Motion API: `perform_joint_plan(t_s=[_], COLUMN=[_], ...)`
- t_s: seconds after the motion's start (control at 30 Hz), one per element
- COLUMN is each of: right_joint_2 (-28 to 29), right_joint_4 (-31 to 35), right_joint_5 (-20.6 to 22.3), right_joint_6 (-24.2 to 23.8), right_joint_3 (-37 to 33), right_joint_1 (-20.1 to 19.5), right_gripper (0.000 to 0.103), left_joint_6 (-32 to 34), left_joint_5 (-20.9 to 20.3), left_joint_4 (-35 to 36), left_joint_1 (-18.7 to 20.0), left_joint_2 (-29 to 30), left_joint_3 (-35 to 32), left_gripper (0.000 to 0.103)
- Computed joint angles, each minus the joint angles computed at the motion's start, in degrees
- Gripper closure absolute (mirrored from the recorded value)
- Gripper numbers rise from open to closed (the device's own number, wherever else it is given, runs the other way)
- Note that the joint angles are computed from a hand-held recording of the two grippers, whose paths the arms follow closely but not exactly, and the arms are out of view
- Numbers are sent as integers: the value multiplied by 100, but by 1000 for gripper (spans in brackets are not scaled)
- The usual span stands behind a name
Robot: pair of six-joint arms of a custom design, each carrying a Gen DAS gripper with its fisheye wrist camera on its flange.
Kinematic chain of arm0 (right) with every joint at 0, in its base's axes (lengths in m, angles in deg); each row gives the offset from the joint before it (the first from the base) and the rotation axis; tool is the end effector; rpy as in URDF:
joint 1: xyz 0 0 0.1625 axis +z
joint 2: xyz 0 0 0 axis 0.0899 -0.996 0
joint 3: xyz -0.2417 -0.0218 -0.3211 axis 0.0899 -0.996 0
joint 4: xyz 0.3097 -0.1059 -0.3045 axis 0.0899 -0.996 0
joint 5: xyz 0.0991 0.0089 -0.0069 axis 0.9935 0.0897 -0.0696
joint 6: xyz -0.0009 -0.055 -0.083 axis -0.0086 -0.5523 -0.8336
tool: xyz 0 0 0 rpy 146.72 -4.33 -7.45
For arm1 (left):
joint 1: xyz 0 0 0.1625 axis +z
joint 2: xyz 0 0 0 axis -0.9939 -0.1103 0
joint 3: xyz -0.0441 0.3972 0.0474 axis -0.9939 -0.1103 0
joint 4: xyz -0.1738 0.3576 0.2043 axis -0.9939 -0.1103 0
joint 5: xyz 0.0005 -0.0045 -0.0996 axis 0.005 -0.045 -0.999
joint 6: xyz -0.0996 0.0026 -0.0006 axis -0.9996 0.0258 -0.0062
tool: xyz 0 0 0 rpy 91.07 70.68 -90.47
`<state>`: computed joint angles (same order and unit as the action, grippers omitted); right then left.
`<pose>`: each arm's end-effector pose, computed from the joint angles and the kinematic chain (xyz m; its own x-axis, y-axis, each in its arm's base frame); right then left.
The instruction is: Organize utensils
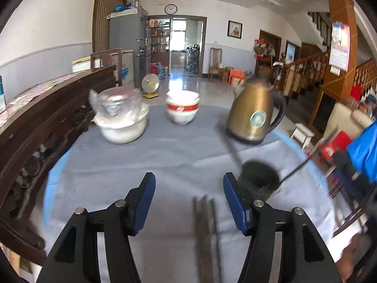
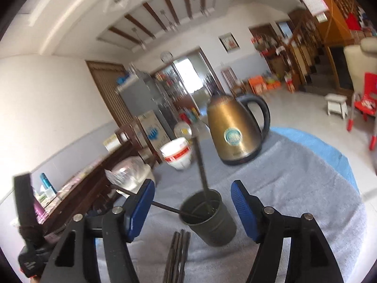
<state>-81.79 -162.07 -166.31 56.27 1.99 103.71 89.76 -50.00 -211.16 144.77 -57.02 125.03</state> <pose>0.3292 -0.6543 0.0613 -0.8963 -0.1374 0.4217 -0.4417 0.3621 -0.8208 -0.1194 -0.6451 0.2872 -0.7415 -0.0112 -0.6708 0.5400 0.5834 -0.6067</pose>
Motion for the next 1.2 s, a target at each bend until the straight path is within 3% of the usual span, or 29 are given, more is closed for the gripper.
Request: perform_joint_plan(t_s=[0.07, 0.13, 0.23, 0.53, 0.67, 0.8, 1.2], right_joint_2=[-20, -29, 75, 384, 300, 254, 214], right_joint_4=[-200, -282, -191, 503, 686, 821, 868], right_joint_5=[184, 451, 764, 1104, 1360, 1462, 1467], right_joint_6=[-90, -130, 11, 58, 415, 805, 945], right_joint_3=[193, 368, 530, 419, 483, 488, 495], right_joint_1=[-36, -95, -238, -546, -717, -832, -895], right_gripper=[34, 43, 46, 46, 46, 46, 46], left_joint_6=[46, 0, -275, -627, -676, -819, -1153], left_joint_5=[184, 358, 382, 609, 626, 603, 450], left_joint_4=[-70, -91, 150, 252, 399, 619, 1219], left_joint_1=[58, 150, 287, 469, 461, 470, 510], left_joint_2=[-112, -217, -375, -474, -398, -332, -245], left_joint_3=[239, 477, 708, 994, 972, 918, 842], left_gripper=[42, 42, 42, 42, 42, 42, 42])
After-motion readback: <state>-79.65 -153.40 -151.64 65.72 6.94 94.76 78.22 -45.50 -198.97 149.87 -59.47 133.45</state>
